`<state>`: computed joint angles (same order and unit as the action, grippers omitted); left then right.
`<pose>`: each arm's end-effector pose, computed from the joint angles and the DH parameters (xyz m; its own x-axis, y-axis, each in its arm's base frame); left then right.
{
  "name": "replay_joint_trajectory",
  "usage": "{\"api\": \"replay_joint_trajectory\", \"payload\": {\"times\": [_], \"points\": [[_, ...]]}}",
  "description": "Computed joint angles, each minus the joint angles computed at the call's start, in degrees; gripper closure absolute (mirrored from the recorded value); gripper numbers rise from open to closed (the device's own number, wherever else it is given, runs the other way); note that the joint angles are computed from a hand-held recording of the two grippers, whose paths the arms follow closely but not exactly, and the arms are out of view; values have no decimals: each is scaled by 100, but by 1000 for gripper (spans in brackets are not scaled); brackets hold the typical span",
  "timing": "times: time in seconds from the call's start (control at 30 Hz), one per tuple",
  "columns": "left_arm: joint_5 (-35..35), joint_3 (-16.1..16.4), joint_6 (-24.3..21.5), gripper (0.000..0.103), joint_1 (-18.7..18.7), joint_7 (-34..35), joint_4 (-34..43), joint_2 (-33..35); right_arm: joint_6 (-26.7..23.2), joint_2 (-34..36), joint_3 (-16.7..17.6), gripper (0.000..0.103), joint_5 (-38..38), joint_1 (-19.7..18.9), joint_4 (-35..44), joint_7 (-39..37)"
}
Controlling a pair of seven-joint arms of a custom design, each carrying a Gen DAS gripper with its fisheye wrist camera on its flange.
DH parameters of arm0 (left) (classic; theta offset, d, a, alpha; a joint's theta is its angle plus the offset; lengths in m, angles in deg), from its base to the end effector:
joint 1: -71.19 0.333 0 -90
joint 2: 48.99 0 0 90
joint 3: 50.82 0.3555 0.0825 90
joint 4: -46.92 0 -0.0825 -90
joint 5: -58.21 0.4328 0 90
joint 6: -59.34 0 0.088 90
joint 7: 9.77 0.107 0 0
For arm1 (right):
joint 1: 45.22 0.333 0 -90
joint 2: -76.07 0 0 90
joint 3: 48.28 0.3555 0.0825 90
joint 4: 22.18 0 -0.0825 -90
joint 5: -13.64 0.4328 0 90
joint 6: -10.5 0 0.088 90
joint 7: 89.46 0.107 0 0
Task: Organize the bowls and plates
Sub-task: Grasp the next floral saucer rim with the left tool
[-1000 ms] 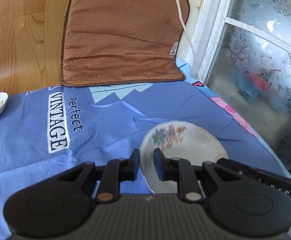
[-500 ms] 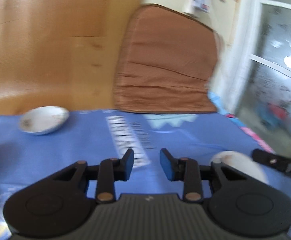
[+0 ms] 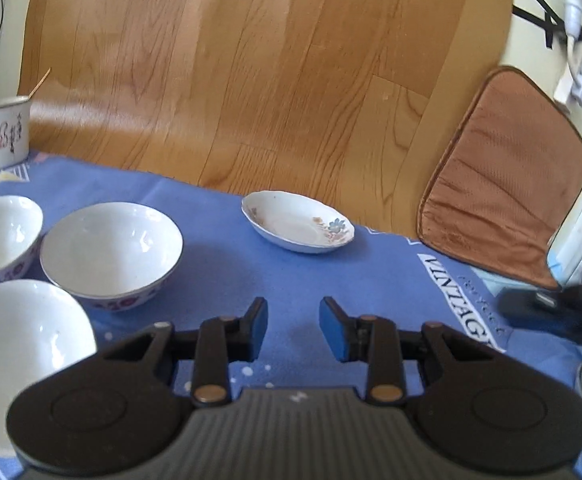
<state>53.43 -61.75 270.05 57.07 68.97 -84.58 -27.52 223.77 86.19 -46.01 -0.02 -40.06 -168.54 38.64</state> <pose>0.5635 -0.2447 0.3058 -0.2301 -0.9351 0.2695 -0.5891 -0.0865 -0.8034 0.5179 0.0988 0.3184 -0.0391 -0.8959 -0.4424 -0.6007 0.3749 -0.7061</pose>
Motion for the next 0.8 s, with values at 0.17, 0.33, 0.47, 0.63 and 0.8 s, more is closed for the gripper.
{"api": "replay_joint_trajectory", "payload": {"times": [0.17,0.33,0.47,0.63,0.8], "points": [[394,-168,-218,73,354,-501,25,24,-940,728,623,74,-1472,-804,1368,1599],[549,-158,-465,73,386,-689,85,38,-1815,1433,1926,74,-2294,-2037,2359,2382],[396,-37,-558,73,218,-572,114,23,-2344,1765,1939,74,-1989,-1855,2896,1999],[202,46,-580,70,96,-491,119,16,-2971,2176,2289,88,-1868,-1975,3431,1377],[286,-57,-564,69,246,-635,87,-3,-2802,1892,2502,89,-1540,-2231,2980,1082]]}}
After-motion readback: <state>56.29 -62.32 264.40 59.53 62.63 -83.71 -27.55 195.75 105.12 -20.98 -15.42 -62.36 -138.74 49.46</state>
